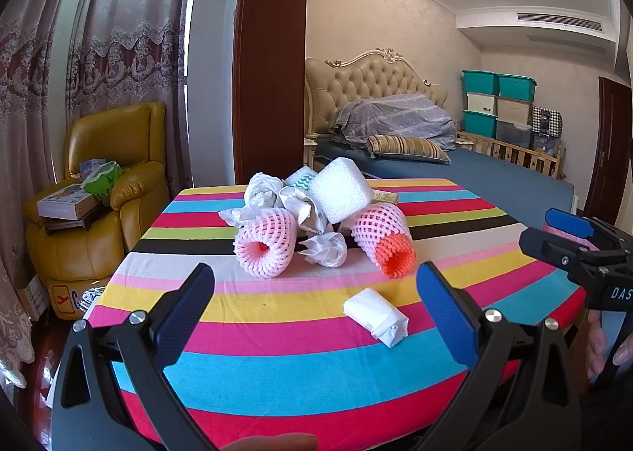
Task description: Collect trash
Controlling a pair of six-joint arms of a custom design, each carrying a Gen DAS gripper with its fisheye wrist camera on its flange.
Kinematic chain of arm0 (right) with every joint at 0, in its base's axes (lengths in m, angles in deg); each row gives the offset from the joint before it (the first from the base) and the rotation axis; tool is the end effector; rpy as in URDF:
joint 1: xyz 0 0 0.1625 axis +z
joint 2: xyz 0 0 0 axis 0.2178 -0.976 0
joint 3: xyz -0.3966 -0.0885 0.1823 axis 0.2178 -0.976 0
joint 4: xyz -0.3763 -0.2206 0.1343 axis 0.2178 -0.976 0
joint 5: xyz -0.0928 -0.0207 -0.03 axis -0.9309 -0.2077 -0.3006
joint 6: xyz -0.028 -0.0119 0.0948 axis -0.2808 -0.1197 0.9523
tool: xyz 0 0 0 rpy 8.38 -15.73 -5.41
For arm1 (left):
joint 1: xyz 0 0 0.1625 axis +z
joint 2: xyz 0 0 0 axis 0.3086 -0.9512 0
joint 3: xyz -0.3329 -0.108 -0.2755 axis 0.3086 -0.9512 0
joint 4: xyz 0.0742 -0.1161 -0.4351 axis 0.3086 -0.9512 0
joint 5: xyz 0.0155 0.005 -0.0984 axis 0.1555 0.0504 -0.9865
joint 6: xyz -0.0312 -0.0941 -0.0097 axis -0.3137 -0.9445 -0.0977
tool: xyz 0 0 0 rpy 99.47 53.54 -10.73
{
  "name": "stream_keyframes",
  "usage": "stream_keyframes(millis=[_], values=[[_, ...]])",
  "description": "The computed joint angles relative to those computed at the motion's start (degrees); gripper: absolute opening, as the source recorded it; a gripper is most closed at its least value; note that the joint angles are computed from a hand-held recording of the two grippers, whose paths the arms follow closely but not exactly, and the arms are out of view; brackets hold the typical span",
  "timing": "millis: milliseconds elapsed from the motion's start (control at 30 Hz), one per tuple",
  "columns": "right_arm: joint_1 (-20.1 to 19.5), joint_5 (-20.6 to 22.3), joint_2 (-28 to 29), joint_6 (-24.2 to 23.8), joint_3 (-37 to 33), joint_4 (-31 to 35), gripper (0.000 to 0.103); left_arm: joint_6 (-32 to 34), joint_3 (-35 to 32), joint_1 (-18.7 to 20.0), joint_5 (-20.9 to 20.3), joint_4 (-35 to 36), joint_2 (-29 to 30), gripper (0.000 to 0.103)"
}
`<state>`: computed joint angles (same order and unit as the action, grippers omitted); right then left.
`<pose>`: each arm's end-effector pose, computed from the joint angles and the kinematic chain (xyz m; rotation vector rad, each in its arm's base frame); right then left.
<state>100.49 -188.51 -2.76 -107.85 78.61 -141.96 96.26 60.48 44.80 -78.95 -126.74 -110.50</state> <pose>0.4050 -0.6622 0.0046 1.1716 -2.3531 1.1513 -0.0600 -0.5693 0.3632 0.3901 1.9198 -1.4209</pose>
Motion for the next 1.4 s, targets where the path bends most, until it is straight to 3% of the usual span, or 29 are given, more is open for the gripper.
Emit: stream_keyframes(millis=[833,1067,1233,1400], values=[[-0.47,-0.26,-0.40,2.26,-0.11,-0.47,0.096,-0.71,0.67,0.21,-1.84,4.34,-0.75,0.099],[-0.90,-0.89,0.23,2.71,-1.10,-0.16,0.096,-3.21,-2.06,1.90,-3.32,16.72,0.08,0.099],[-1.44,-1.82,1.11,2.83,-2.33,0.22,0.096,-7.50,-8.41,4.66,-3.84,28.35,3.79,0.099],[-1.98,-2.74,2.28,3.55,-4.53,1.42,0.096,-12.39,-14.56,6.68,-2.26,34.05,8.25,0.097]])
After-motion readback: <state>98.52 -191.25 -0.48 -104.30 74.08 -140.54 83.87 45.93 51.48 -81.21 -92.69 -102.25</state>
